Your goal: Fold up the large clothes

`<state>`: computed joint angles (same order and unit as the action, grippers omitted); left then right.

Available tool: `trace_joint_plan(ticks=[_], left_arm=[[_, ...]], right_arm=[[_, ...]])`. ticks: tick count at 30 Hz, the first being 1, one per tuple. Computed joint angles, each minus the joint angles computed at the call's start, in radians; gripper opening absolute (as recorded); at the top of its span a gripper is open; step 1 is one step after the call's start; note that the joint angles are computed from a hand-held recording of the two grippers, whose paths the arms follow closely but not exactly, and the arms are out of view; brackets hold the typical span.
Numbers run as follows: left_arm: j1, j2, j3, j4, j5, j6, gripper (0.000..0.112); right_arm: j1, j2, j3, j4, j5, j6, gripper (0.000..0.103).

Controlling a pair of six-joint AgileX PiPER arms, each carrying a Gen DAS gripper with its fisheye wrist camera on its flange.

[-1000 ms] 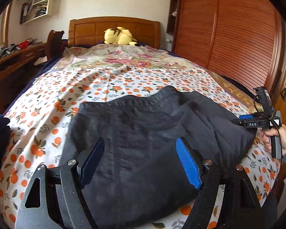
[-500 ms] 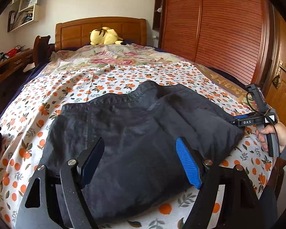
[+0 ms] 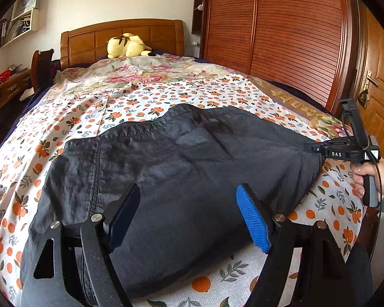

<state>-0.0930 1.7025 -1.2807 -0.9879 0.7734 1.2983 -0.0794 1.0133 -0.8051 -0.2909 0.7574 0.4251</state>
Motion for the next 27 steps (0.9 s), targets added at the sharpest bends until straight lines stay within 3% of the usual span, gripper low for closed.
trace_joint_plan(ticks=[4, 11, 14, 15, 17, 21, 27], left_arm=[[0.005, 0.004, -0.001, 0.004, 0.007, -0.001, 0.078], [0.015, 0.011, -0.007, 0.004, 0.016, -0.004, 0.078], [0.014, 0.011, -0.005, 0.007, 0.016, -0.005, 0.078], [0.012, 0.011, -0.003, 0.009, 0.013, -0.004, 0.078], [0.008, 0.008, 0.004, 0.014, 0.009, -0.003, 0.078], [-0.005, 0.008, 0.016, 0.032, -0.009, -0.004, 0.078], [-0.016, 0.011, 0.038, 0.07, -0.055, -0.007, 0.078]], right_arm=[[0.095, -0.008, -0.028, -0.104, 0.074, 0.145, 0.015], [0.326, -0.062, -0.039, -0.3, 0.229, 0.38, 0.016], [0.358, -0.079, -0.034, -0.317, 0.258, 0.415, 0.027], [0.361, -0.085, -0.031, -0.314, 0.26, 0.421, 0.031], [0.356, -0.09, -0.027, -0.299, 0.262, 0.432, 0.053], [0.295, -0.062, -0.02, -0.226, 0.239, 0.384, 0.058], [0.251, -0.011, 0.003, -0.188, 0.188, 0.375, 0.073]])
